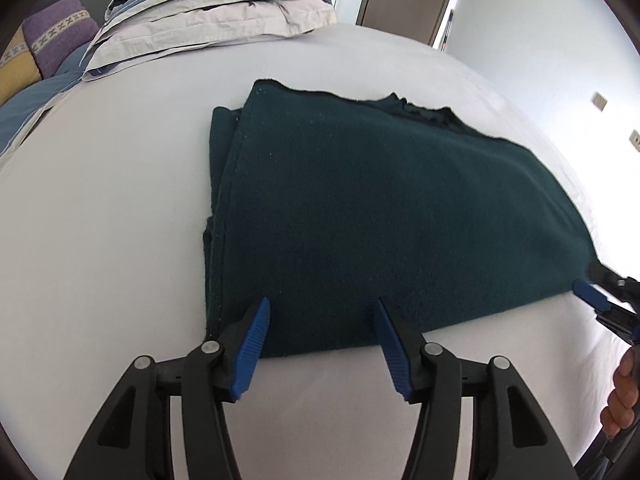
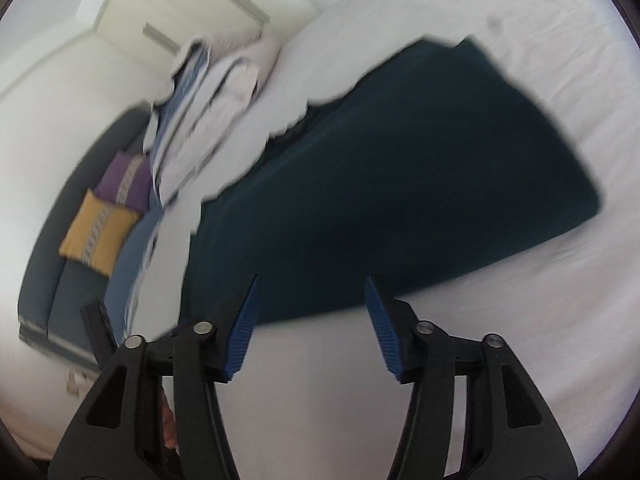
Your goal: Fold small clothes
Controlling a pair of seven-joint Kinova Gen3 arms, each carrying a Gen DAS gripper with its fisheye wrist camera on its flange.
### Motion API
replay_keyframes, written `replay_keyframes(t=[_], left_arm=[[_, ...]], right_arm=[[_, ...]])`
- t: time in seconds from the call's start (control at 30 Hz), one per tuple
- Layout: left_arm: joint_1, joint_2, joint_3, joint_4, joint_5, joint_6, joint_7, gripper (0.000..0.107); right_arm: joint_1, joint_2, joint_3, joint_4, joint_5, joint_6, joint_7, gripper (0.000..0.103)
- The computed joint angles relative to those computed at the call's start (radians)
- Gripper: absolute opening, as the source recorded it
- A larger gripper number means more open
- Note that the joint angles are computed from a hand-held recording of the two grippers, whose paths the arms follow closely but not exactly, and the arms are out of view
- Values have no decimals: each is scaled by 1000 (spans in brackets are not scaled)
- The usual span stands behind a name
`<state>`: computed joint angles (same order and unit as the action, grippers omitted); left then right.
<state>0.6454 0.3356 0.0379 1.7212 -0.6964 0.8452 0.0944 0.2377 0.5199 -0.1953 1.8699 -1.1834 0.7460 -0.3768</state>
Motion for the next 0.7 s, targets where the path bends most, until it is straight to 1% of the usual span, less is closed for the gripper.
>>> replay_keyframes(t=[0.03, 0.07, 0.13, 0.2, 0.23, 0.27, 0.33, 0.37, 0.4, 0.43, 0.53, 0.63, 0.7], left_arm=[[-4, 0, 3, -4, 7, 4, -11, 57], [-10, 0, 7, -9, 18, 10, -25, 57], [-13, -5, 10, -9, 27, 16, -43, 58], [-13, -7, 9, -3, 26, 11, -47, 58], [-12, -7, 9, -3, 24, 11, -48, 58], [-11, -6, 8, -3, 22, 13, -48, 58], [-5, -4, 7, -6, 18, 19, -43, 58], [-4, -3, 7, -7, 18, 22, -41, 58], [-3, -2, 7, -10, 19, 25, -40, 58], [-2, -1, 8, -13, 19, 30, -39, 58], [7, 0, 10, -24, 16, 48, -32, 58], [9, 4, 13, -42, 15, 61, -43, 58], [15, 2, 14, -53, 6, 67, -47, 58]], right_arm=[[-4, 14, 12, -5, -4, -15, -24, 52], [10, 23, 11, -4, -19, -15, -32, 52], [77, 34, -3, 16, -87, 6, -1, 52], [96, 3, 30, 53, -144, -22, 32, 53], [113, -11, 48, 70, -170, -21, 50, 53], [150, -16, 51, 81, -191, -3, 65, 54], [207, -22, 86, 109, -244, 59, 110, 55], [219, -28, 110, 123, -261, 88, 126, 56], [249, -30, 119, 131, -266, 114, 133, 56], [266, -29, 145, 125, -254, 155, 123, 56], [294, -13, 186, 112, -229, 230, 100, 57], [291, -13, 200, 118, -227, 237, 109, 57], [274, -1, 200, 98, -218, 238, 82, 56]])
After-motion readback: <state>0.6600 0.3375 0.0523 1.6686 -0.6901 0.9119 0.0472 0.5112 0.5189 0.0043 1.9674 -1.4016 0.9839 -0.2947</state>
